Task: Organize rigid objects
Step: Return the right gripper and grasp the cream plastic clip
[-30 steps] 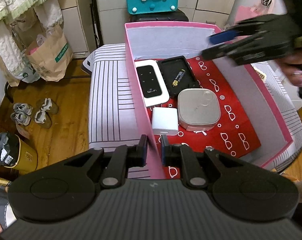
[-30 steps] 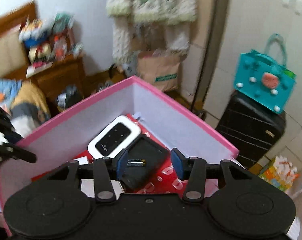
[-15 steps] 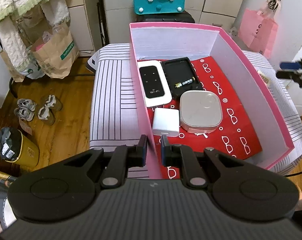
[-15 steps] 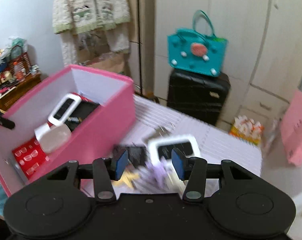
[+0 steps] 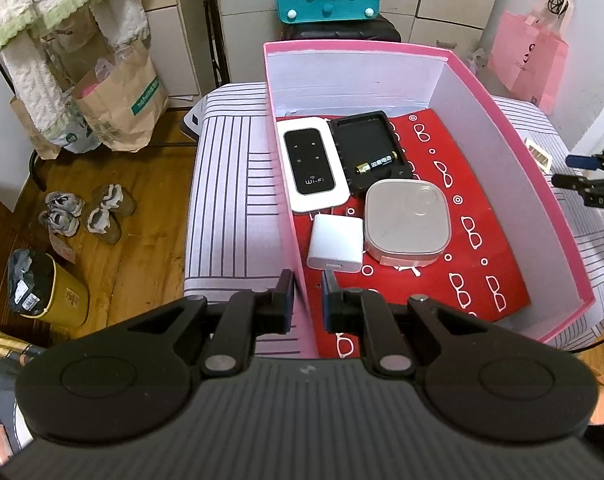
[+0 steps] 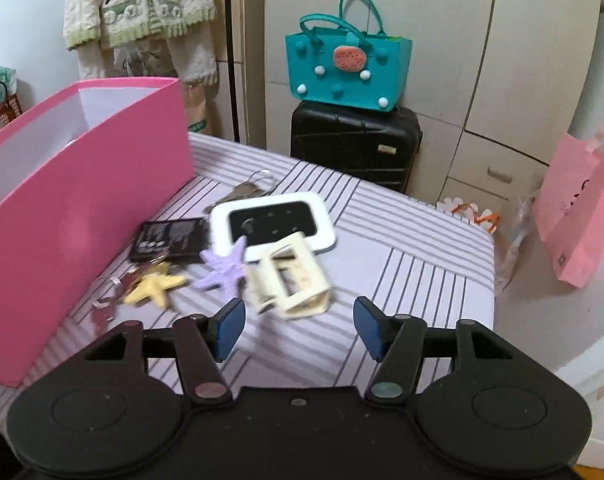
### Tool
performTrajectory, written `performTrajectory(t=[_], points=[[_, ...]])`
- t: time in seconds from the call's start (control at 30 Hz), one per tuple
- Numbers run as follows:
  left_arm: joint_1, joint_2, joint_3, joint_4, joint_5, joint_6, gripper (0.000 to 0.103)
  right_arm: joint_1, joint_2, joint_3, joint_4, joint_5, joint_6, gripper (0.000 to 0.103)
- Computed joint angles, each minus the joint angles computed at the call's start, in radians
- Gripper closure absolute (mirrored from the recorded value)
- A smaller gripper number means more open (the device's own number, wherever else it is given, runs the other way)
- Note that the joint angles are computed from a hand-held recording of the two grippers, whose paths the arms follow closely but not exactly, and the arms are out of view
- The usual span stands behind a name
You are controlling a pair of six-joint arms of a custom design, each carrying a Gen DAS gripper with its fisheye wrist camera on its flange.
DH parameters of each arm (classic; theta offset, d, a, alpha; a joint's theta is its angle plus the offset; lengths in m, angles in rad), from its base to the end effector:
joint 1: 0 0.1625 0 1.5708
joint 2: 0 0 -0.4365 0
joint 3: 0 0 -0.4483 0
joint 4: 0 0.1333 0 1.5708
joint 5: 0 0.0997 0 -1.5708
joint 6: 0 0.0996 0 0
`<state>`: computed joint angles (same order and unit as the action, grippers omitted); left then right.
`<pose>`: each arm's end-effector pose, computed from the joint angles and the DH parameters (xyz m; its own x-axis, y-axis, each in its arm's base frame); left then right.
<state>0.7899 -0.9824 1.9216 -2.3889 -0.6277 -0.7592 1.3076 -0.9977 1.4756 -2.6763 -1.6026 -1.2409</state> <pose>-0.2696 -0.5759 0.0937 -0.7336 -0.1351 -0.6660 0.2671 0.8438 -0.4654 -0.0757 -0.7811 0.3010 -0.5103 -0.6493 0.5639 -0.8402 0.5163 -0.1659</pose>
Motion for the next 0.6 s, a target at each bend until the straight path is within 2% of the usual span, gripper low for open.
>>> performTrajectory(t=[0.1, 0.17, 0.4, 0.43, 0.47, 0.53, 0.6], points=[[0.0, 0.004, -0.005, 0.01, 0.002, -0.01, 0.091, -0.006, 0.026, -0.048, 0.059, 0.025, -0.014, 0.037], [-0.001, 0.006, -0.009, 0.019, 0.005, -0.019, 0.091, -0.005, 0.046, -0.073, 0.094, 0.017, -0.047, 0.035], [0.0, 0.006, -0.011, 0.026, 0.003, -0.032, 0.091, -0.016, 0.077, -0.082, 0.075, 0.077, -0.072, 0.034], [0.0, 0.006, -0.011, 0.024, 0.002, -0.032, 0.091, -0.019, 0.075, -0.08, 0.074, 0.091, -0.067, 0.035], [0.0, 0.006, -0.01, 0.023, 0.003, -0.031, 0.091, -0.02, 0.072, -0.078, 0.078, 0.101, -0.066, 0.045], [0.0, 0.006, -0.01, 0.022, 0.004, -0.029, 0.091, -0.018, 0.061, -0.069, 0.08, 0.09, -0.082, 0.048], [0.0, 0.005, -0.01, 0.023, 0.006, -0.023, 0.091, -0.004, 0.057, -0.073, 0.101, 0.02, -0.065, 0.049]])
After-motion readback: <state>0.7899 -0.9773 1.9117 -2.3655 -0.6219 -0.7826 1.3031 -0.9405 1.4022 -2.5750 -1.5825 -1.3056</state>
